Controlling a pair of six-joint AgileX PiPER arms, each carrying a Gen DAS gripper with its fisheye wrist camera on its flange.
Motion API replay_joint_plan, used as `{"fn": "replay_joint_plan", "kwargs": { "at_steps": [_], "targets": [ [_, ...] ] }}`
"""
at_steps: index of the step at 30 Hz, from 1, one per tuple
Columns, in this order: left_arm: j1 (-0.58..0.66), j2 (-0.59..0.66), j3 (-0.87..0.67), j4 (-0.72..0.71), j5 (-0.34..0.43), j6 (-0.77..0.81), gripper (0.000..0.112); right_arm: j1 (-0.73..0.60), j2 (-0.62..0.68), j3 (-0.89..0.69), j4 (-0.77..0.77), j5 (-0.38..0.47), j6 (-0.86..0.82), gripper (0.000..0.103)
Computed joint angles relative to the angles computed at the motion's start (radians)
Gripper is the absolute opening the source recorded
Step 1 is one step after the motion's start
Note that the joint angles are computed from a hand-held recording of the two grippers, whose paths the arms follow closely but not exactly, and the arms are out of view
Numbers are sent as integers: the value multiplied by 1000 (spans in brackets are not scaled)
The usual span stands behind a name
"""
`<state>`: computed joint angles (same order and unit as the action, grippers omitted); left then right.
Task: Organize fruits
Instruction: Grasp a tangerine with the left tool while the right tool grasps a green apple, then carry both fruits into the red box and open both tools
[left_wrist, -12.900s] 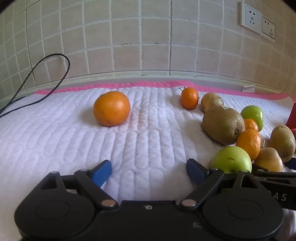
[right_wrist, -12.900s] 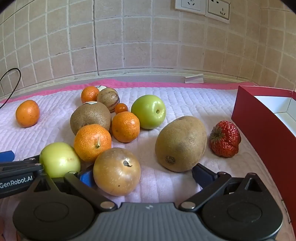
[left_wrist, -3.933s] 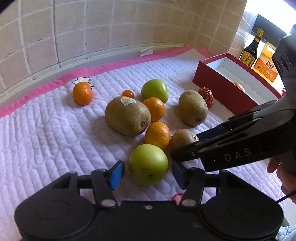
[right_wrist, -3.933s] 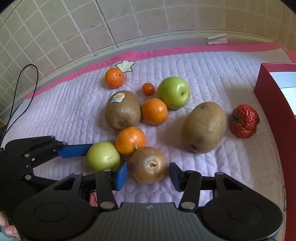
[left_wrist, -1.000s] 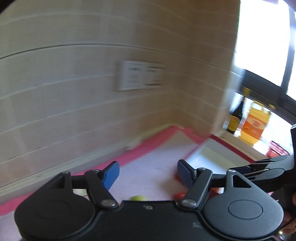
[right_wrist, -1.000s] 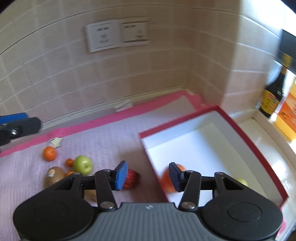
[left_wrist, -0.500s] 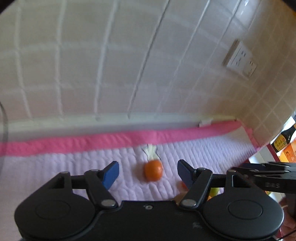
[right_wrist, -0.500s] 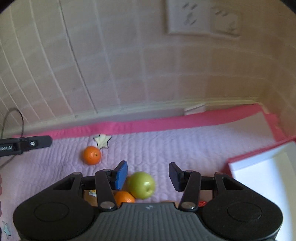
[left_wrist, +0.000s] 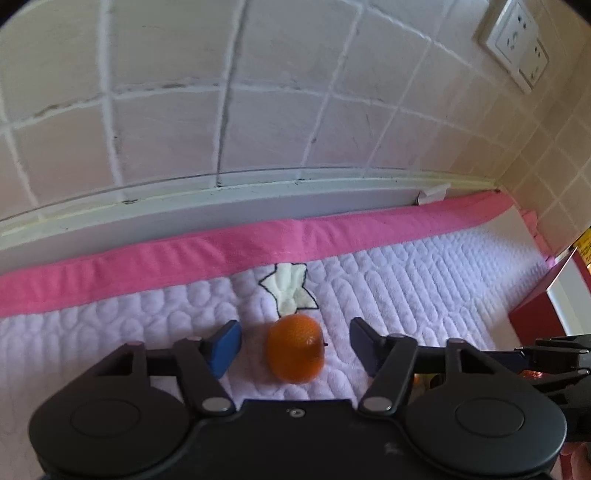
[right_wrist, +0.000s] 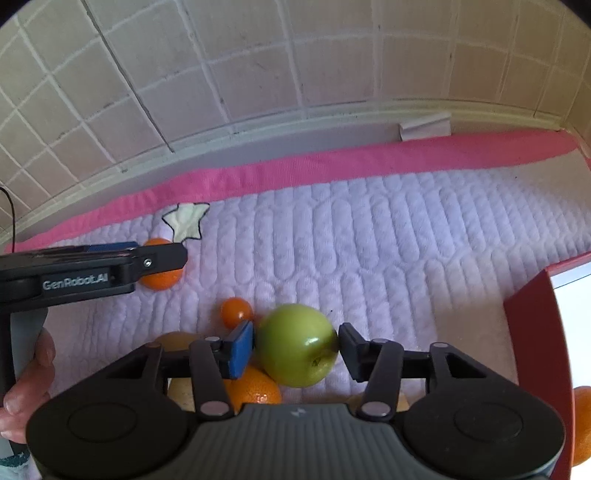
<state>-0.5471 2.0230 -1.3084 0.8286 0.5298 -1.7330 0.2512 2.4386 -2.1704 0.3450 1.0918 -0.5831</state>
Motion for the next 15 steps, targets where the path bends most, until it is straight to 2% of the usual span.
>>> {"fn": "replay_joint_plan", "kwargs": {
  "at_steps": [1, 5, 15],
  "targets": [
    [-1, 6, -11, -11, 9, 17, 67, 2, -1, 6, -2, -5, 2, 53],
    [-4, 20, -29, -22, 36, 40, 41, 7, -10, 39, -9, -33, 7, 53],
    [-60, -27, -31, 60, 113, -14, 40, -4, -116, 179, 30, -121, -53, 52]
  ]
}}
